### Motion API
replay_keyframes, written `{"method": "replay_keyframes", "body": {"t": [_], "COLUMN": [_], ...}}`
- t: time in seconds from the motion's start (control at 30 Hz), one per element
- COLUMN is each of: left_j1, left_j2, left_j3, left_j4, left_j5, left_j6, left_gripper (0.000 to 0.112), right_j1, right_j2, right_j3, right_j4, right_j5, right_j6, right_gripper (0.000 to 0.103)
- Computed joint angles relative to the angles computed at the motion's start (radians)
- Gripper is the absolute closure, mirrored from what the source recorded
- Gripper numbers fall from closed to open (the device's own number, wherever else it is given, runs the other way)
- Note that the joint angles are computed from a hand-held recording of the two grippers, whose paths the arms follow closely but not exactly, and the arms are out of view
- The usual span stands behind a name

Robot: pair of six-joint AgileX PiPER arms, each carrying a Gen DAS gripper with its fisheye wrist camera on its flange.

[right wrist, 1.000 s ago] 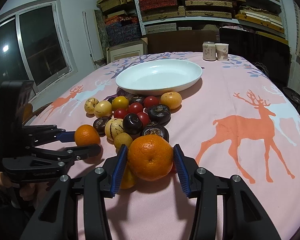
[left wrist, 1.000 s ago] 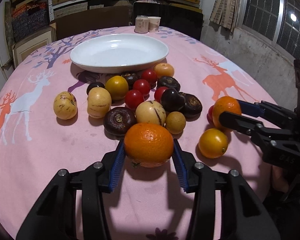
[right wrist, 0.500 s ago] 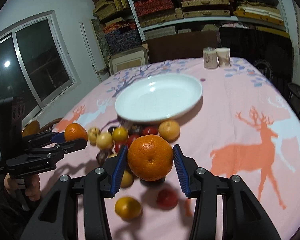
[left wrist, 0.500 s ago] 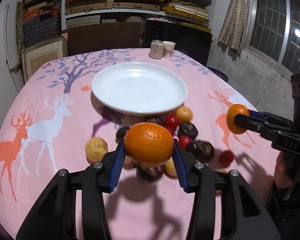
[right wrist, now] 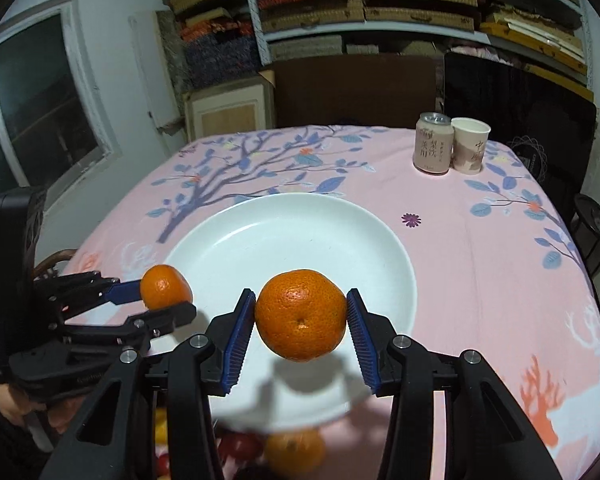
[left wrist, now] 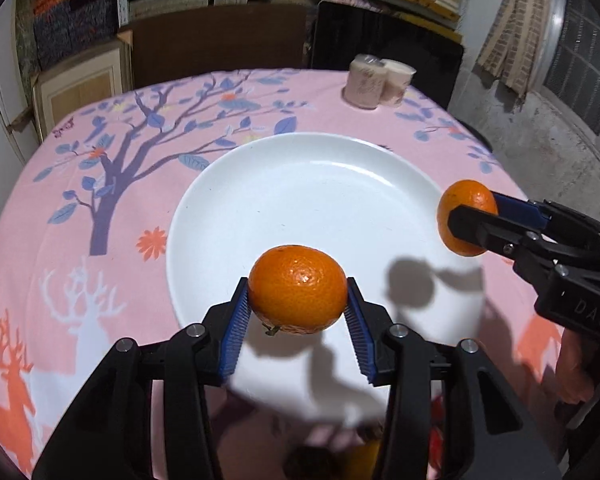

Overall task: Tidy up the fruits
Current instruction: 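Carry both mandarins over the white plate and open both tools to release, then grasp a red tomato from the pile with the right tool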

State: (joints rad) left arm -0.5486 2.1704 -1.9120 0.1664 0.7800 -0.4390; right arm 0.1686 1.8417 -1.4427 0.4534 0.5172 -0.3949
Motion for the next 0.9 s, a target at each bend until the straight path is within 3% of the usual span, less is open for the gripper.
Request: {"method": "replay_keyframes", "body": {"t": [0.07,0.1,0.13,0.2,0.4,0.53,0.6,0.77,0.9], "left_j1": [0.026,0.032,0.038,0.042,-0.006,-0.101,-0.133,-0.186,-0.201], "left_j2": [0.097,0.117,0.109,0.020,-0.252,-0.448,-0.518,-0.630,-0.658], "left_j3": [-0.142,-0.170,-0.158,-0.013,0.375,0.673,0.788,1.000,1.109], "left_j4": [-0.040,-0.039,-0.038,-0.036,0.020,0.233,0.256,0.387,0.527], "left_j5": [0.077,0.088,0.075,-0.043,-0.247,-0.345,-0.378,-0.434,-0.469], "left_j6": [0.038,0.032,0.016,-0.011,-0.087,-0.299,-0.340,-0.555,-0.761], "left_gripper": [0.065,0.053,0.041,0.033,0.030,0.021,0.021,0.021,0.021], "right_j1": [0.001,0.000,-0.003,-0.020,-0.051,-0.057,-0.077,-0.175,-0.220], "right_j2": [0.082,0.102,0.104,0.075,-0.140,-0.390,-0.485,-0.659,-0.704], "right_j3": [-0.097,-0.120,-0.120,-0.076,0.217,0.536,0.653,0.836,0.924], "right_j4": [-0.030,-0.040,-0.035,0.050,0.220,0.348,0.432,0.597,0.609], "right_j5": [0.026,0.028,0.018,0.000,-0.059,-0.161,-0.179,-0.110,-0.088], "right_j6": [0.047,0.066,0.073,0.002,-0.203,-0.411,-0.514,-0.680,-0.715], "right_gripper": [0.054,0.044,0.040,0.038,0.036,0.030,0.029,0.028,0.028]}}
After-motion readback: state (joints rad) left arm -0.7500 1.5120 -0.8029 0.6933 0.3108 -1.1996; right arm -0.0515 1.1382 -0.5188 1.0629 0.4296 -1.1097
